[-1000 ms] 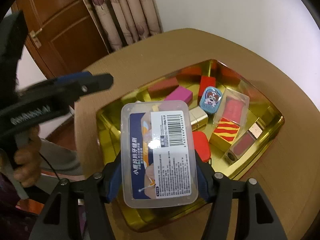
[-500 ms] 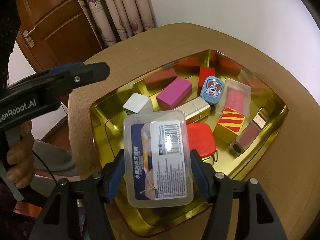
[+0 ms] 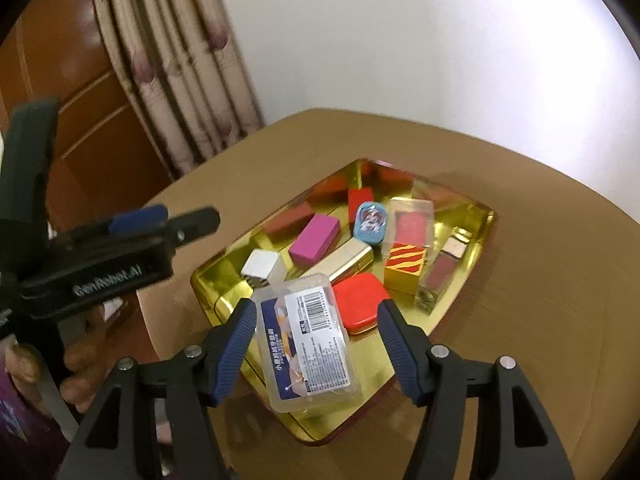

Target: Organize rigid objects

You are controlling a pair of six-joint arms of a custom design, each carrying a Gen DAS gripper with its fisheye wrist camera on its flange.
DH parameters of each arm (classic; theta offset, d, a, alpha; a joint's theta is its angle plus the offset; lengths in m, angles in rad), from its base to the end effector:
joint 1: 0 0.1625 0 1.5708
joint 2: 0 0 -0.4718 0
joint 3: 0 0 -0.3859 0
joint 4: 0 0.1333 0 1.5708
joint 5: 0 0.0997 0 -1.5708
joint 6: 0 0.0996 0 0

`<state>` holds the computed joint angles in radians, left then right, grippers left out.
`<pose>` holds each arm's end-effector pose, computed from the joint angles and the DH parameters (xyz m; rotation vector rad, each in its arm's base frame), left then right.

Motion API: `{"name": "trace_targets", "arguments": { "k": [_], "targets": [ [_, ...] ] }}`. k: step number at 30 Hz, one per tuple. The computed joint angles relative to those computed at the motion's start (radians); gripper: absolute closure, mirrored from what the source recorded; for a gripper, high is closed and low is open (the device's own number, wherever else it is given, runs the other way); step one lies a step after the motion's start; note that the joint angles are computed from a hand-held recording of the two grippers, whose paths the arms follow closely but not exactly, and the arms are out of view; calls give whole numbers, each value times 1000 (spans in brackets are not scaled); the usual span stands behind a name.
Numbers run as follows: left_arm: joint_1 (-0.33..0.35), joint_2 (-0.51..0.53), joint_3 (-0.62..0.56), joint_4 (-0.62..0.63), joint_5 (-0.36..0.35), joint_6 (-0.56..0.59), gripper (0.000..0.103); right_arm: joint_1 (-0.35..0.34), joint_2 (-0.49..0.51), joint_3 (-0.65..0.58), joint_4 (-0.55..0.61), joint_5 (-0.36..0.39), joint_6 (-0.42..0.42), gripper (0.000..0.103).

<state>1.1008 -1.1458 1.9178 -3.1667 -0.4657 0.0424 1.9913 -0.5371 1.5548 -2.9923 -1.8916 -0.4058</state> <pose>-0.0607 -0.6103 0.3659 -0.0143 2.0457 -1.1019 0.3938 -0.6311 0.0278 1.0284 -2.5744 0.5704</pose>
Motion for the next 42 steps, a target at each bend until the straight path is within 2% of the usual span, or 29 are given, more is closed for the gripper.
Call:
{"name": "trace_targets", "arguments": {
  "k": [4,6,7,10,12,15,20,30,42],
  "targets": [
    [-11,7,9,-41,6,62,32,18,14,22,-117,-80,17,36],
    [-17,2,17,-41,-7,79,30,21,11,34,-146,-99,48,36],
    [-20,0,21,-42,-15,89,30,28,17,36,-170,-132,64,36],
    [-32,0,33,-67,-22,135,27,39,28,39,-213,-180,67,36],
    [-36,-7,40,-39,-42,133,23,48,23,63,-261,-196,70,36],
    [-44,-11,52,-33,-55,151,22,68,29,82,-347,-259,78,36],
    [-43,-20,63,-1,-75,138,22,105,47,76,-406,-386,96,35],
    [-33,-30,69,61,-108,101,18,140,41,95,-500,-450,72,34],
    [-33,-33,75,29,-115,83,17,166,45,90,-544,-487,25,34]
  ]
}}
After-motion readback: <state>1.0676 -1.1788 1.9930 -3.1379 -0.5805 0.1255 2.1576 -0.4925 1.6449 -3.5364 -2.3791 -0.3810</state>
